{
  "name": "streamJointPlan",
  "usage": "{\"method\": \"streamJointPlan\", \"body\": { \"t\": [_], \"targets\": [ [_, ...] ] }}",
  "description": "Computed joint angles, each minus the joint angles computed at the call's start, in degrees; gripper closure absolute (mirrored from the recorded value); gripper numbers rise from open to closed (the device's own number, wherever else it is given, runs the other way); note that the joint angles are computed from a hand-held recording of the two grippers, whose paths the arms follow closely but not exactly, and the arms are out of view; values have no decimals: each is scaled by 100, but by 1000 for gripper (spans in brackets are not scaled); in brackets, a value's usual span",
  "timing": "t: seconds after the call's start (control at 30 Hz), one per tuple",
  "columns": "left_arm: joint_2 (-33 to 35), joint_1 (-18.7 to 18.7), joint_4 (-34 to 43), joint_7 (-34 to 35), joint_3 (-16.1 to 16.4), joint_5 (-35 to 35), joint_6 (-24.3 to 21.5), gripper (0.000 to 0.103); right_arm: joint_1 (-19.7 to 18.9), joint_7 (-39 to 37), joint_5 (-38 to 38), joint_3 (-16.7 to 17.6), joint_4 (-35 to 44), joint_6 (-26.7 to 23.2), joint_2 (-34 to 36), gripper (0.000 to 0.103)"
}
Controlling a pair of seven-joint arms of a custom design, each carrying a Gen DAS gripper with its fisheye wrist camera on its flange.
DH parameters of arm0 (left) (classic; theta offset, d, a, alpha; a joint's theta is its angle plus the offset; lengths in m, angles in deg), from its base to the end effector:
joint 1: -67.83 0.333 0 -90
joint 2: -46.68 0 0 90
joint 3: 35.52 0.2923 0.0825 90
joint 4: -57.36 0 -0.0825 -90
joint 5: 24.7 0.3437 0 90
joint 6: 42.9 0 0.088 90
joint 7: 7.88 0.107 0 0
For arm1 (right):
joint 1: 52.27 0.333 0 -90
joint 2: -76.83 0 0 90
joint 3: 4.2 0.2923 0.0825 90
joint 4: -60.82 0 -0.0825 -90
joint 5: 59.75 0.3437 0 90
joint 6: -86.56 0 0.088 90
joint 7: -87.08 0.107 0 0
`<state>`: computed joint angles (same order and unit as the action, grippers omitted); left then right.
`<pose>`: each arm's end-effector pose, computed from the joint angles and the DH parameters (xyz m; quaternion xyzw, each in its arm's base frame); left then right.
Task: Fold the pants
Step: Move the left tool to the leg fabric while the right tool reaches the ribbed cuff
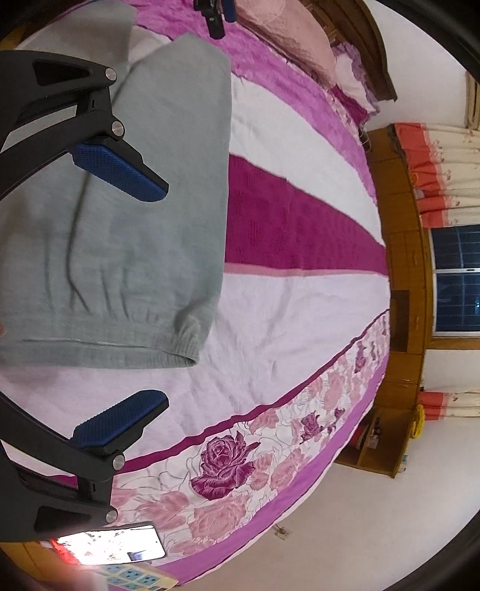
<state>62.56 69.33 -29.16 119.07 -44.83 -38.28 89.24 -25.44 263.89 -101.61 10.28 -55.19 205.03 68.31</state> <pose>0.6368 -0.0784 0.5519 -0.4257 0.8589 -0.2378 0.1568 0.3964 0.3101 0.5329 -0.4799 0.8019 -0.2994 0.1924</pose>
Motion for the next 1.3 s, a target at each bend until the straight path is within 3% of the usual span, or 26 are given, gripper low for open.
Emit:
{"method": "streamJointPlan", "body": {
  "t": [0.27, 0.47, 0.67, 0.93, 1.03, 1.2, 1.27, 1.3],
  "targets": [
    [1313, -238, 1490, -352, -60, 519, -496, 0, -273, -247, 167, -306, -238, 572, 197, 4],
    [2329, -426, 2801, -340, -115, 777, -1154, 0, -417, -541, 226, -468, -223, 820, 455, 4],
    [2824, -587, 3269, -130, -51, 1132, -1167, 0, -494, -887, 314, -647, -161, 1148, 771, 4],
    [3737, -499, 4603, 402, -209, 937, -1956, 0, -559, -841, 351, -837, -477, 1813, 942, 4],
    [3903, -480, 4792, 481, -241, 833, -1943, 0, -548, -887, 276, -836, -400, 1760, 1037, 4],
    [3536, -427, 4062, 535, -244, 737, -1433, 1, -502, -813, 153, -861, -353, 1732, 1102, 4],
    [3373, -395, 3806, 529, -274, 689, -1346, 8, -501, -851, 191, -873, -356, 1753, 1106, 4],
    [3136, -340, 3433, 572, -299, 627, -1225, 16, -506, -886, 222, -880, -355, 1762, 1106, 4]
  ]
}}
